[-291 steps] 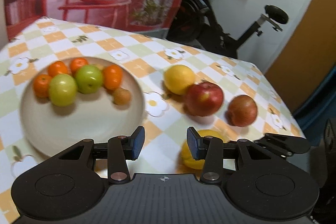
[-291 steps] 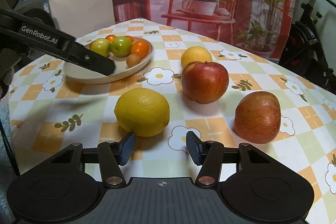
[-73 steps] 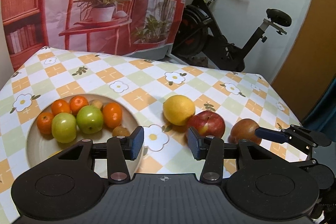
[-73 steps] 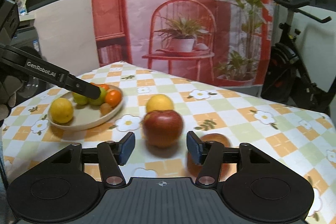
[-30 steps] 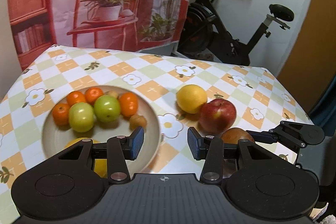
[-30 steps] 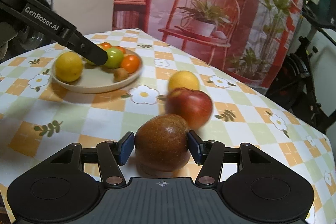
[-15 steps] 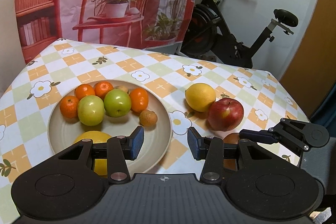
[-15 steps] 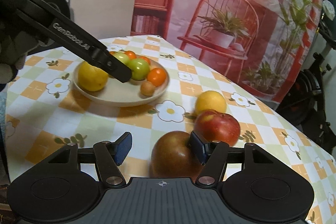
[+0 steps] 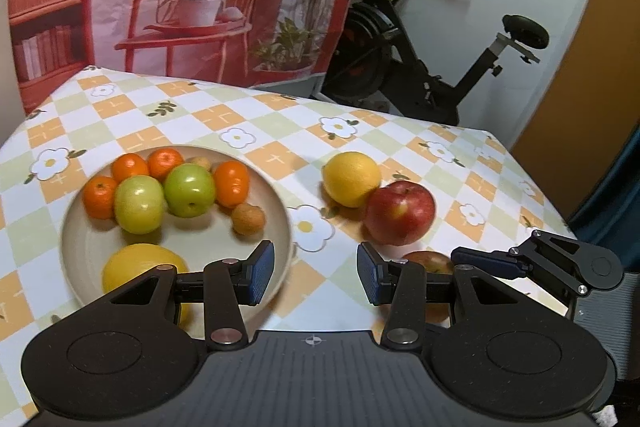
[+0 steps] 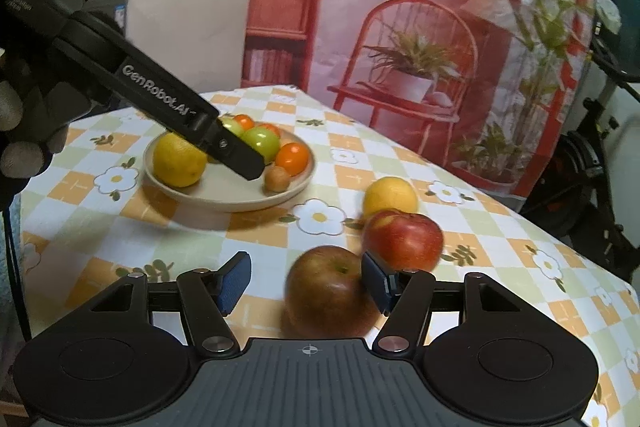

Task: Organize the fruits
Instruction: 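Lift the brown-red apple with the right tool toward the left tool, then close the left tool on the brown-red apple beside the right tool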

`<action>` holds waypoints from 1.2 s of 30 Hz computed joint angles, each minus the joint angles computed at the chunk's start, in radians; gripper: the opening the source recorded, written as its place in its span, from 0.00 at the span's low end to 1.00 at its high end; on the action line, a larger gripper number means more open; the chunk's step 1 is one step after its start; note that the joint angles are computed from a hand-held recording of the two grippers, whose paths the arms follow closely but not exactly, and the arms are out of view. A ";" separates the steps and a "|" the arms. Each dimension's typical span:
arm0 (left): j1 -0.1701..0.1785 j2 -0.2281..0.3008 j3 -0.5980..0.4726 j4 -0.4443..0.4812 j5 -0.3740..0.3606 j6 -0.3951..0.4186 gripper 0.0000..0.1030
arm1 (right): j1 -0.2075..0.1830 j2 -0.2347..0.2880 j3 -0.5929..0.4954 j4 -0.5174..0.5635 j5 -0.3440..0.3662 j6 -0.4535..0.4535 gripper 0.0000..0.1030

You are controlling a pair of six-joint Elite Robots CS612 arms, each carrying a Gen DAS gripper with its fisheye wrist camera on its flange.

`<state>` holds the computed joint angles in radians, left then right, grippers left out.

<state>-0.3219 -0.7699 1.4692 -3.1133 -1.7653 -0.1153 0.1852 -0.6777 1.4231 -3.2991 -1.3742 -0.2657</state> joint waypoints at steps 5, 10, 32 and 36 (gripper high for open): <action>-0.005 0.007 -0.011 0.005 -0.043 0.013 0.47 | -0.013 -0.003 0.023 -0.006 -0.014 0.059 0.59; -0.014 0.021 -0.032 0.033 -0.077 0.028 0.46 | -0.027 0.009 0.020 0.023 0.007 0.123 0.58; -0.020 0.061 -0.100 0.156 -0.179 0.022 0.44 | -0.037 0.040 -0.020 0.071 0.077 0.146 0.51; -0.015 0.064 -0.099 0.147 -0.198 0.007 0.42 | -0.036 0.041 -0.022 0.077 0.075 0.142 0.51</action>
